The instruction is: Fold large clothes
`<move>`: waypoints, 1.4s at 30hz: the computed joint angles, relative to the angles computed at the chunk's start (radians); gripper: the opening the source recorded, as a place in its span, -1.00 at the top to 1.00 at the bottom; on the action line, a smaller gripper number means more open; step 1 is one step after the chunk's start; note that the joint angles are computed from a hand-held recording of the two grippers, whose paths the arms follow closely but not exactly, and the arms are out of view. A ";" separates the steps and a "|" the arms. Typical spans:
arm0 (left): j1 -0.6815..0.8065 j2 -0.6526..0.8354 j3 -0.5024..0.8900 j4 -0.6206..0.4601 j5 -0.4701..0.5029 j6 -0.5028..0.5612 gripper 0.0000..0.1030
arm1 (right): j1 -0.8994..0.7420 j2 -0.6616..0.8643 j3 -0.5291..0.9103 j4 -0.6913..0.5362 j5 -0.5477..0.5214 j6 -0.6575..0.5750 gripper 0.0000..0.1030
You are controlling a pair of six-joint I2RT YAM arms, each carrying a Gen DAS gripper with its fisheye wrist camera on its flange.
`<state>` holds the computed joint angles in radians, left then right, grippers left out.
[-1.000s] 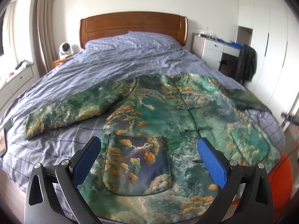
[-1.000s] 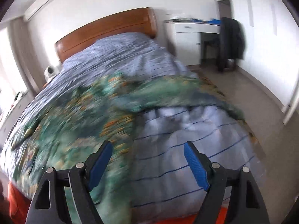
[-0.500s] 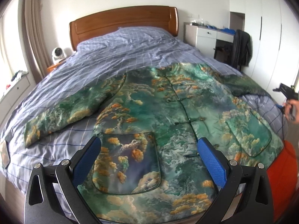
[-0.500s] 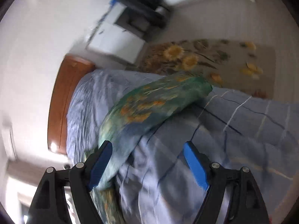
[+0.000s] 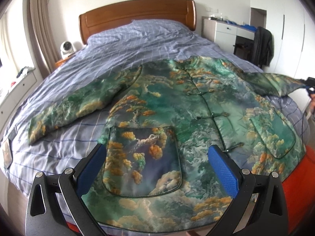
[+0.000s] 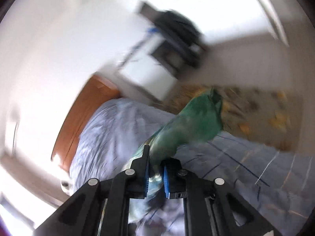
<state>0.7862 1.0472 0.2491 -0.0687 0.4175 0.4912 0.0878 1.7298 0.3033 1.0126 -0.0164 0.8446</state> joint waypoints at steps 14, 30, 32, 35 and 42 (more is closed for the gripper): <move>0.046 0.025 0.029 -0.056 0.061 -0.030 -0.99 | 0.774 0.097 0.765 -0.730 0.298 -0.386 0.80; 0.109 0.277 0.147 -0.027 0.147 0.027 -0.99 | 0.875 0.817 1.505 -1.157 0.091 -0.335 -0.29; 0.066 0.345 0.224 -0.074 0.185 0.006 -0.99 | 0.890 0.765 1.409 -1.089 0.067 -0.326 -0.30; -0.029 0.512 0.413 -0.193 0.285 -0.040 -0.99 | 0.910 0.642 1.212 -0.981 0.046 -0.314 -0.30; -0.368 0.951 0.873 -0.242 0.186 -0.290 -0.44 | 0.989 0.421 0.852 -0.792 0.105 -0.226 -0.30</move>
<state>0.4180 1.9982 1.1222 -0.3103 0.6034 0.2007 1.0769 2.1507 1.1558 0.2203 0.0883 0.6191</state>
